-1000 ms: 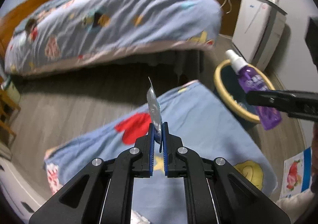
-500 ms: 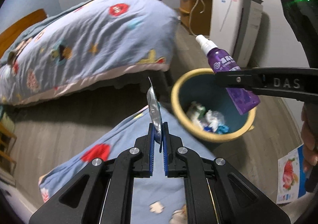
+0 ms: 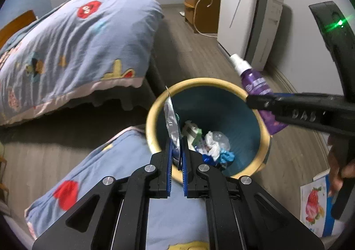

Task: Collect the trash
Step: 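Carry the bottle and blister pack over the bin and open both tools, then move both open tools back to the blanket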

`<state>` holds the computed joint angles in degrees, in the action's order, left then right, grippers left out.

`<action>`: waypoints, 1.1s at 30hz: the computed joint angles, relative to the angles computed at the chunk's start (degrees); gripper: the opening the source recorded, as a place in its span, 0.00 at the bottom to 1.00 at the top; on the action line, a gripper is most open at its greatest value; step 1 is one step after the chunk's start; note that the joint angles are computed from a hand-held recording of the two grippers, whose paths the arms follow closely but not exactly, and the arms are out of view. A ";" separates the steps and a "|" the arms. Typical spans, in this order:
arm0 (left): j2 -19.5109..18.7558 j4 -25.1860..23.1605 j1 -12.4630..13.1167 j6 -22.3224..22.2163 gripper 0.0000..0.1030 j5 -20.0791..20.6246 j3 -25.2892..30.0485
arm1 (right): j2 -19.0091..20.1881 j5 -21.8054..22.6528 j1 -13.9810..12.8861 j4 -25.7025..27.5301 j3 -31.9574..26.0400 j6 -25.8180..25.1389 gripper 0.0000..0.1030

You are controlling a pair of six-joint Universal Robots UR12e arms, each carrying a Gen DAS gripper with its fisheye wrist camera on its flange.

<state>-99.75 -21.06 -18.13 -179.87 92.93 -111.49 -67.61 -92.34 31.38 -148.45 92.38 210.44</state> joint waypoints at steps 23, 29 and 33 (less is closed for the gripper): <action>4.85 3.69 3.52 -1.59 0.74 1.17 -5.74 | 0.70 -0.55 0.83 -0.65 -1.08 0.94 0.69; 11.00 2.69 5.91 -2.25 0.80 2.60 -10.14 | 0.23 -2.37 2.77 -0.58 -1.90 -1.45 0.80; 16.88 1.55 8.22 -3.28 0.82 3.43 -14.40 | -0.06 -1.28 4.38 -0.22 -2.25 -1.43 0.85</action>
